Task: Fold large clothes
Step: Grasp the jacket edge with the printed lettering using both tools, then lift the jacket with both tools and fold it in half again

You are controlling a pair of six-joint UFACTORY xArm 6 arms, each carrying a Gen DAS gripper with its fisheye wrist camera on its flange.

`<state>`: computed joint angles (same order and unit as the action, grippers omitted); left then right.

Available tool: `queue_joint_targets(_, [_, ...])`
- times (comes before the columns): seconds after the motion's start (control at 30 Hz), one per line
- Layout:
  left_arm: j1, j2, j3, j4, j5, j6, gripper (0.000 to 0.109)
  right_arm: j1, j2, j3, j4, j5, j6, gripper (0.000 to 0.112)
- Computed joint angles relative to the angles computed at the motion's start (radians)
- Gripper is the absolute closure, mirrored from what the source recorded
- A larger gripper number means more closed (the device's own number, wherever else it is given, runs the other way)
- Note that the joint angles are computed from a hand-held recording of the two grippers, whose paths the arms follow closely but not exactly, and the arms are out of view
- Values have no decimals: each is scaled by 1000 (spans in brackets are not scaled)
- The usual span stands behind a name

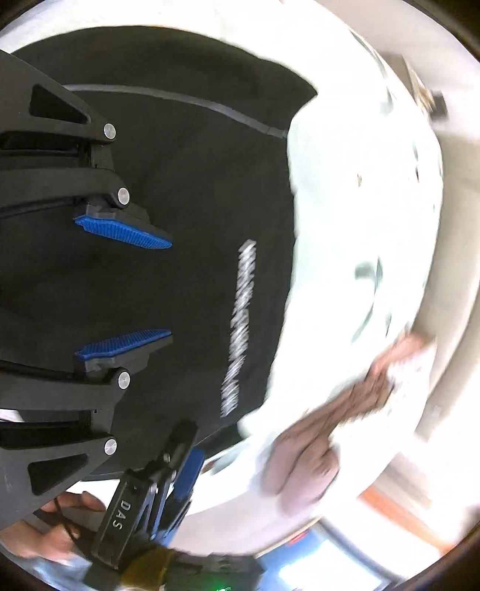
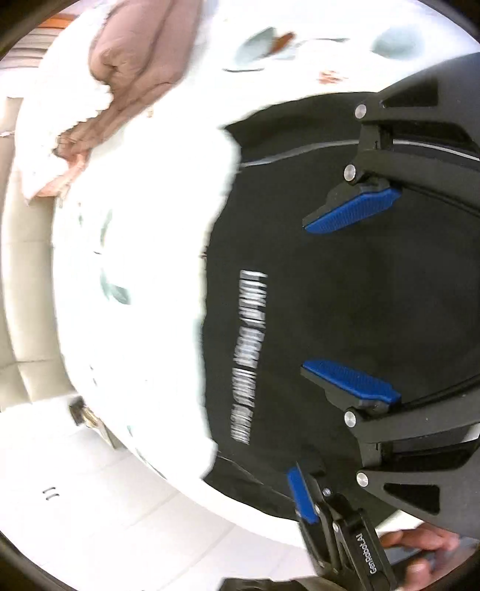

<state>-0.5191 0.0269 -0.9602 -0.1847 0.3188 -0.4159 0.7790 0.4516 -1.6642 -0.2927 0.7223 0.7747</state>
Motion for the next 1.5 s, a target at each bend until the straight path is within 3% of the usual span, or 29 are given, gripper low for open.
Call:
queue_joint_targets(0.1, [32,101,-77,-98,53,58,62,-19,195,-219,167,126,-157,36])
queue_joint_targets(0.13, [38,135,-101,-137,77,88,62,-18,241,-260,167,151,-161,35])
queue_joint_targets(0.27, [38,202,-126,-127,61,67,62,-24,227,-177,110,58,-88,21])
queue_joint_targets(0.37, [31,190,-120,-98,45,42,62,-17,166,-108,117,18,-79,23])
queue_joint_targets(0.4, [26,158,-96,-109,34,61,62,-15,109,-43,131,-15,-82,30])
queue_joint_targets(0.47, [16,48,-5,-86,10,64,62,-10,-13,94,157,-94,-101,33])
queue_joint_targets(0.57, [17,-151,169,87,-18,-84,62,22,-194,293,119,-168,-71,32])
queue_joint_targets(0.7, [22,-312,329,176,17,-213,62,83,-254,377,83,-86,-12,32])
queue_joint_targets(0.77, [24,-310,372,149,35,-240,62,103,-224,381,86,-41,-1,33])
queue_joint_targets(0.9, [13,-257,422,-106,-85,-110,62,103,-212,426,93,-114,28,32])
queue_joint_targets(1.07, [34,-325,408,-81,6,-83,62,92,-273,441,203,-89,-67,33])
queue_joint_targets(1.2, [106,-444,443,54,34,-133,62,43,-365,488,102,-87,-25,32])
queue_joint_targets(1.27, [165,-481,456,37,35,-89,61,11,-390,511,110,-92,-28,32])
queue_joint_targets(1.33, [201,-459,443,-42,42,-9,60,-16,-373,513,135,-107,-34,32])
queue_joint_targets(1.43, [221,-399,433,-45,29,-5,60,-8,-299,474,125,-75,-16,32])
queue_joint_targets(1.5, [220,-350,442,-12,10,-40,60,22,-239,413,23,4,36,20])
